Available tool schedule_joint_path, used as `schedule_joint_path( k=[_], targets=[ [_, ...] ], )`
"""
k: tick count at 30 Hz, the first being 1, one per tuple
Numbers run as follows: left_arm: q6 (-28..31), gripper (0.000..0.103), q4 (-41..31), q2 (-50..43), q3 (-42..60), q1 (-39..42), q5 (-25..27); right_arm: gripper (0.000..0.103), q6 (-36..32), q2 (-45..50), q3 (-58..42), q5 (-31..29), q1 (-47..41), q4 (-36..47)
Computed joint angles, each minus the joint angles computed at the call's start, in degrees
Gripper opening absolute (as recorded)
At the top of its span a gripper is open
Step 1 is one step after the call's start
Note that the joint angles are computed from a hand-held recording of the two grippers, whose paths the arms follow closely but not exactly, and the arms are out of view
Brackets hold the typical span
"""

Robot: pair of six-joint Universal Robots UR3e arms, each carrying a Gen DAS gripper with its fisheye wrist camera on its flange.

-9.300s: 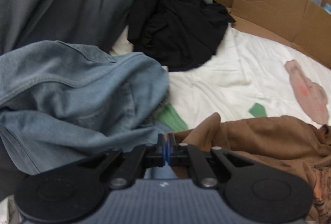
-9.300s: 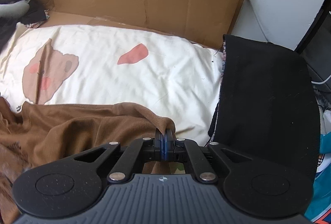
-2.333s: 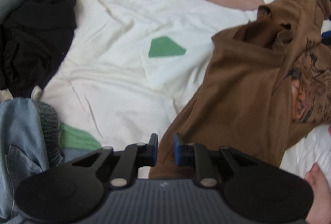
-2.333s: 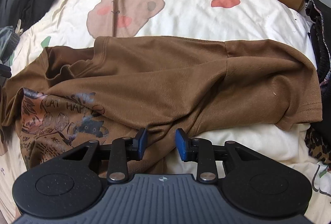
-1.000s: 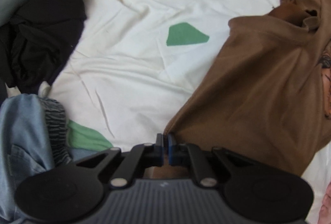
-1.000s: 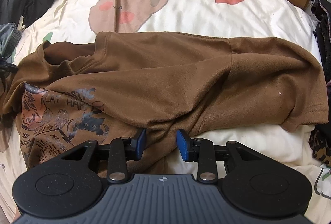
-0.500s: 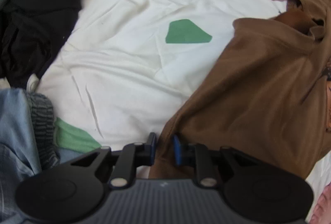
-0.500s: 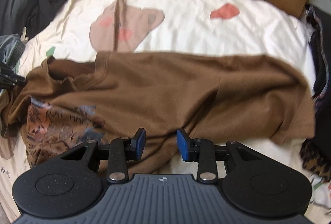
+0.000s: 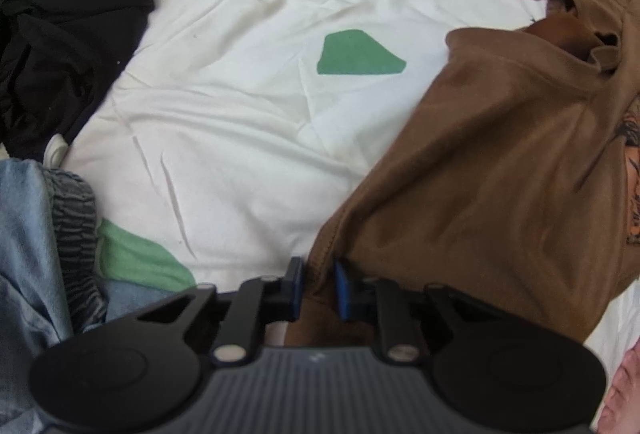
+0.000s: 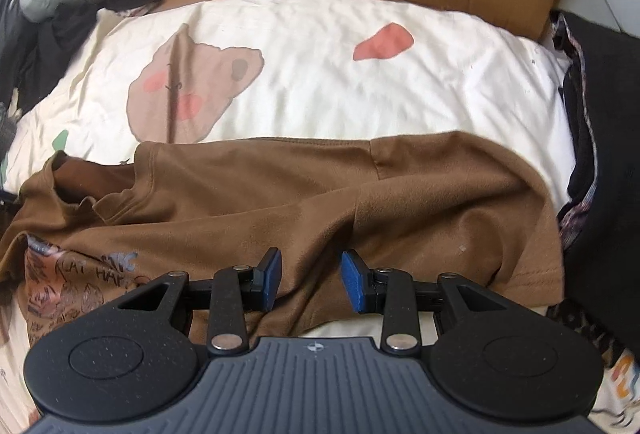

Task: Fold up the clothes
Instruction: 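Move the left tool to the T-shirt edge and close on it, then grasp the T-shirt edge with the right tool while the left tool holds it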

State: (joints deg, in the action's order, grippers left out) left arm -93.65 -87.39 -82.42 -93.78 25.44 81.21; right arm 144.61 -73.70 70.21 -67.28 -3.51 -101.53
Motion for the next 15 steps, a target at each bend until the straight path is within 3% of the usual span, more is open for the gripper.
schedule_joint_path(
  k=[4,15],
  targets=[
    [0.92,0.006,-0.47,2.30,-0.77,1.70,-0.81,0.040,0.62,-1.40,2.53,0.74,0.42,-2.08],
    [-6.09,0.005,5.70,2.55,1.00,0.16,-3.80,0.040,-2.84,-2.36,3.23,2.52,-0.53,-4.82]
  ],
)
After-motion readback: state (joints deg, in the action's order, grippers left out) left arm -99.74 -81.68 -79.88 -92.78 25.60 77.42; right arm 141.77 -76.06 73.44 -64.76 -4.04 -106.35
